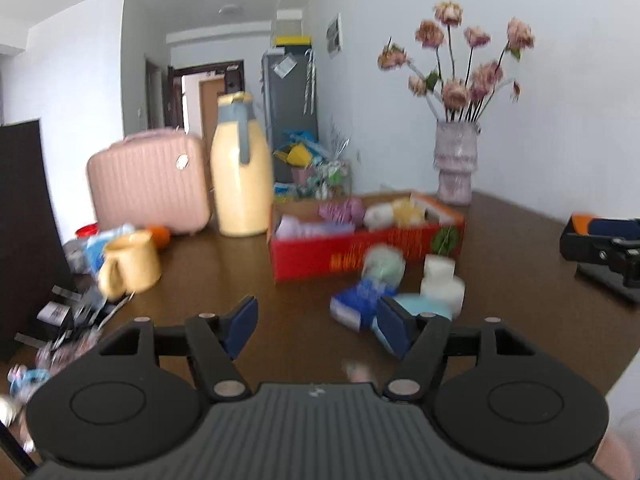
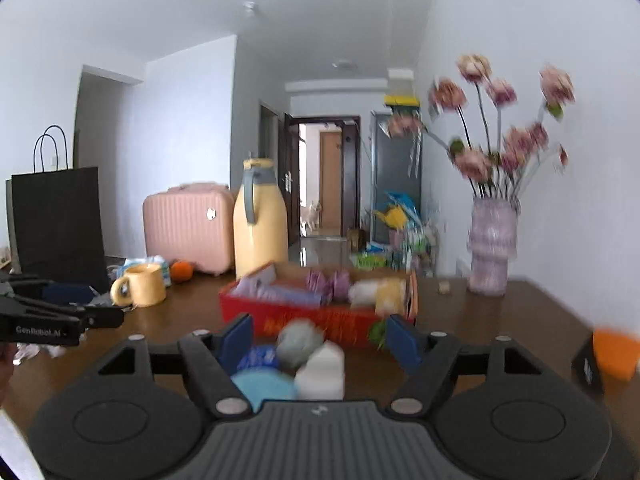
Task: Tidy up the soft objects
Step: 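Move both grippers back over the table toward the blue fluffy sponge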
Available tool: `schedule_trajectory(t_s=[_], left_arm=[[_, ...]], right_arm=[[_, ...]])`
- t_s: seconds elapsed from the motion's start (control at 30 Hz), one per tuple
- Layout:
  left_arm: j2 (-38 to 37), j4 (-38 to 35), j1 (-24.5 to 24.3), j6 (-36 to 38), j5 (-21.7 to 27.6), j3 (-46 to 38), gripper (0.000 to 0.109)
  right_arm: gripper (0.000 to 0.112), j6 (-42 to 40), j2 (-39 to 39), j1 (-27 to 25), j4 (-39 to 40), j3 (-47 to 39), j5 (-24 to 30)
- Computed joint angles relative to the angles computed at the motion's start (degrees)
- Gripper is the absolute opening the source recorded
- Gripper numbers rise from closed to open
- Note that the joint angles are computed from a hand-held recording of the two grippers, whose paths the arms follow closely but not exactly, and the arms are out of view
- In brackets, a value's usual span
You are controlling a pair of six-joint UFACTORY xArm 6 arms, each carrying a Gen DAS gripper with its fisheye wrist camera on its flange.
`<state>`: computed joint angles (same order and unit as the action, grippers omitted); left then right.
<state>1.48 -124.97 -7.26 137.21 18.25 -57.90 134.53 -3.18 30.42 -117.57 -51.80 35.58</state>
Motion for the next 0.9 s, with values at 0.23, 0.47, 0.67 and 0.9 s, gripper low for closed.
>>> schedule_trajectory(t_s=[0.23, 0.47, 0.67, 0.9], left_arm=[[2.8, 7.9, -0.4, -9.3, -1.7, -0.3, 0.068], [7.4, 12.6, -1.9, -15.0, -2.1, -4.1, 0.068], [12.9, 19.5, -3.4, -21.2, -3.1, -9.1, 0.068], [18.5, 29.2, -4.6, -29.7, -5.7, -12.3, 0.067]], right_arm=[[0.072, 2.3, 2.5, 2.8, 3.6, 2.5, -0.2], [0.071, 5.4, 6.3, 0.5, 2.4, -0.4, -3.1], [0.071, 6.4, 11.1, -3.0, 0.9, -5.5, -7.0], [0.071, 6.9, 18.6, -7.1, -2.6, -15.0, -14.1]])
